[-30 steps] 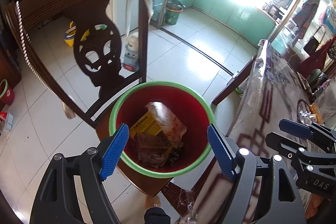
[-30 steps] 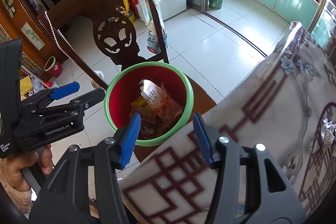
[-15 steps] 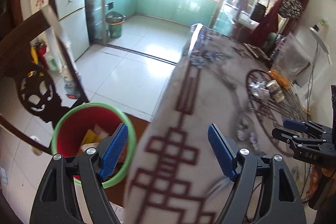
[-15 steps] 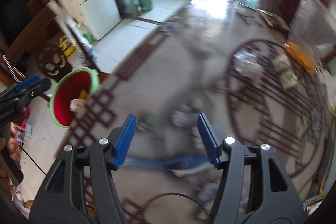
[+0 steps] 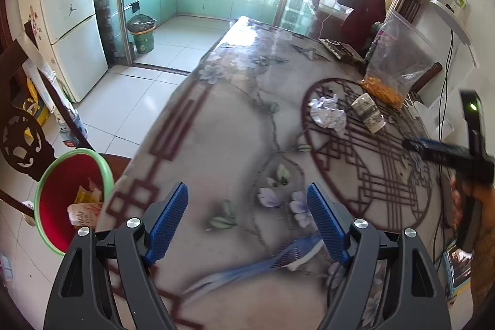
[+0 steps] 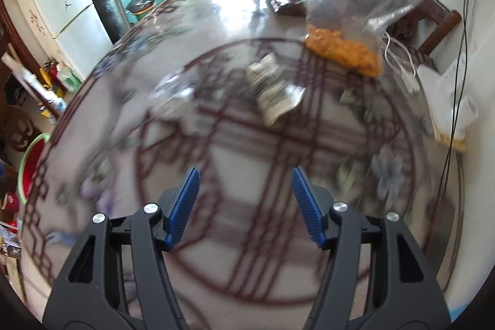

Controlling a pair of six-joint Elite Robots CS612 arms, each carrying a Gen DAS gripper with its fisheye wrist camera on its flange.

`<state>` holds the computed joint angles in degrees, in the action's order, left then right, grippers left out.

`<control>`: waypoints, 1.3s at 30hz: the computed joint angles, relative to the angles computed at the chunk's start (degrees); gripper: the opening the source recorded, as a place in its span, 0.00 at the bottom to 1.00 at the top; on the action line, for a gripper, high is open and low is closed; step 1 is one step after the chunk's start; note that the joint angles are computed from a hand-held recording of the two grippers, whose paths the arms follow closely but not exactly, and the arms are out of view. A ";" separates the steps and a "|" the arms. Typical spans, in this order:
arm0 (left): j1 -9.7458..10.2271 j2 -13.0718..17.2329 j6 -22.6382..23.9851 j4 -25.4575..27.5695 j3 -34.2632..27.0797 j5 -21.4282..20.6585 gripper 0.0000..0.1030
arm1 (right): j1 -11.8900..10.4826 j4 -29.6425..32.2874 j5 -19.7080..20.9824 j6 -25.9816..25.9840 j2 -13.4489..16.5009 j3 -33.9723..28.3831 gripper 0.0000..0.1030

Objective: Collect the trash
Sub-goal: 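Move both open tools back over the trash on the table, then grasp the paper cup with the right tool while the left tool grasps the crumpled paper, then carry the crumpled paper and paper cup over the red bucket with both tools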

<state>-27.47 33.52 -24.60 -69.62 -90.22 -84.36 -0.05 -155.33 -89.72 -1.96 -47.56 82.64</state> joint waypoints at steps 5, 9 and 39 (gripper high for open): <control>-1.28 -1.44 -1.68 -0.66 2.72 0.20 0.74 | -0.82 5.22 -0.02 -4.06 6.26 -9.29 0.58; -1.98 -2.88 -2.08 -2.64 5.96 1.42 0.74 | -1.08 8.40 1.04 -4.66 9.92 -14.59 0.58; -3.31 -12.23 0.11 -17.33 36.50 -2.74 0.49 | -5.78 1.35 14.68 1.58 6.82 -5.61 0.38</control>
<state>-30.79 21.28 -24.49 -86.95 -53.72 -87.09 -5.83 -153.98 -75.03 -0.37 -40.75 77.02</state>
